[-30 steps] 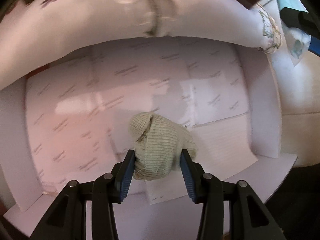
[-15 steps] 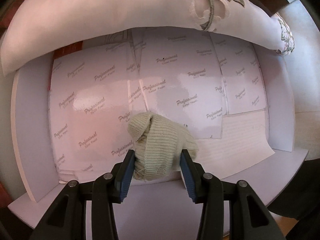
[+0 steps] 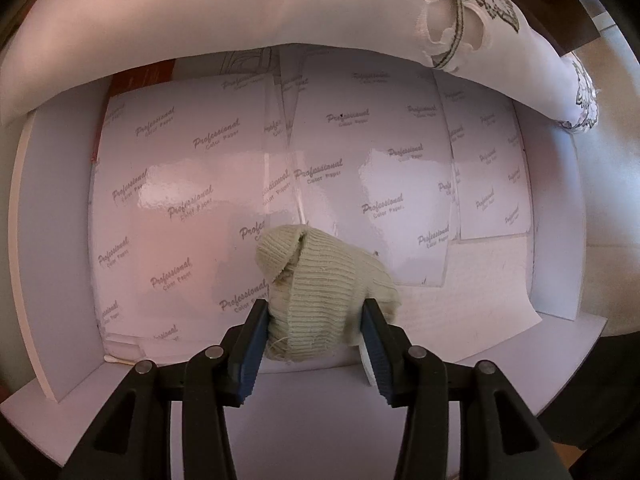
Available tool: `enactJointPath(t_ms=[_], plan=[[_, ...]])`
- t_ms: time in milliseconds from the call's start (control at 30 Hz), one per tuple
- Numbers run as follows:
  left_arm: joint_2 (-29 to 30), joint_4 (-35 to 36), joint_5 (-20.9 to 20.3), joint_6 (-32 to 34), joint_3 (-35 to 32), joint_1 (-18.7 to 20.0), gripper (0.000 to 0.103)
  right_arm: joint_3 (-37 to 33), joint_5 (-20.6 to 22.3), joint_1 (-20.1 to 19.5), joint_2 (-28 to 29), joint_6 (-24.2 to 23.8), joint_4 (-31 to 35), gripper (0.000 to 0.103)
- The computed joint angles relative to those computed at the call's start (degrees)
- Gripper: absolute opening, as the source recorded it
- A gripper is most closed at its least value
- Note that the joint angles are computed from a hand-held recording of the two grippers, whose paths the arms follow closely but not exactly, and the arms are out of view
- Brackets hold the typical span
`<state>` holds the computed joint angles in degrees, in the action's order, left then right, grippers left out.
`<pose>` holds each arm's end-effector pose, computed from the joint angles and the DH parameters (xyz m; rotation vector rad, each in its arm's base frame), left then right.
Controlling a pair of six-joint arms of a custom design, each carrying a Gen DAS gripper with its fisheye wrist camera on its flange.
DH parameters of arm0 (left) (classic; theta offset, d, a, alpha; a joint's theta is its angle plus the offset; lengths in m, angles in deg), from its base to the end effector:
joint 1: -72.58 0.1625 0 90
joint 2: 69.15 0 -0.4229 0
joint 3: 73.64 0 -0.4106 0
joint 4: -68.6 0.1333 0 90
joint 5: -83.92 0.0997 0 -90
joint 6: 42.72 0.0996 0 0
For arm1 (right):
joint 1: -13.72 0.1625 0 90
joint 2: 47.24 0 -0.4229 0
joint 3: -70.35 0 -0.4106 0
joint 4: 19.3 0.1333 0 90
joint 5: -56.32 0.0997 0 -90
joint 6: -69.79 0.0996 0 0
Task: Organize soft objects
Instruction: 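Lower the light blue package into the gold tray with the right gripper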
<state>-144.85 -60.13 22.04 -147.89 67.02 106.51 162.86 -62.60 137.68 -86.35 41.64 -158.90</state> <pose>-0.1722 -0.3331 0.0774 -0.9295 2.3950 -0.5363 0.4430 -0.5054 0.0060 1.3780 -2.2447 -0.0528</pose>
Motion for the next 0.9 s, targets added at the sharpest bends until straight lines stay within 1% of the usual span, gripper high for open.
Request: enactJointPath(t_ms=[67,100,200,467,533,600,633,667,700,833,900], plan=[[-0.5,0.68,-0.09,-0.37,0.03,-0.32,0.047,-0.77,-0.54,-0.04,1.07,-0.27,0.17,0.035],[-1.54,1.81,-0.42,-1.34,0.14,-1.1,0.047,-1.14,-1.17,-0.02,1.69,-0.69,-0.18,0.036],[-1.54,1.04,-0.16,-1.17,0.63,-0.84,0.047,-2.03,-2.0,-0.47,2.81,-0.07,0.19,0.037],[-2.32,2.87,-0.36,-2.17,0.41,-1.62,0.048,-1.21,-1.96,-1.19,2.53,-0.61,-0.85,0.037],[-2.72,3.22,-0.42,-2.61,0.5,-1.94,0.048,-0.61,-1.72,-1.3,1.81,-0.78,-0.76,0.04],[-2.85,3.2,-0.43,-2.88,0.63,-2.08,0.048,0.24,-2.26,-1.32,1.08,-1.32,-1.63,0.048],[-2.83,3.33,-0.45,-2.75,0.59,-2.13,0.048,0.68,-2.34,-1.43,0.64,-1.38,-1.95,0.05],[-2.9,3.32,-0.44,-2.83,0.65,-2.17,0.048,1.41,-2.29,-1.48,-0.08,-1.3,-2.04,0.054],[-2.96,3.18,-0.4,-3.03,0.76,-2.2,0.048,1.76,-2.43,-1.58,-0.41,-1.41,-2.3,0.059],[-3.07,2.82,-0.4,-3.21,1.13,-2.34,0.048,3.64,-2.57,-2.18,-2.16,-2.35,-3.38,0.063],[-3.1,2.81,-0.37,-3.39,1.18,-2.38,0.048,4.92,-2.79,-2.33,-3.11,-3.07,-4.4,0.068]])
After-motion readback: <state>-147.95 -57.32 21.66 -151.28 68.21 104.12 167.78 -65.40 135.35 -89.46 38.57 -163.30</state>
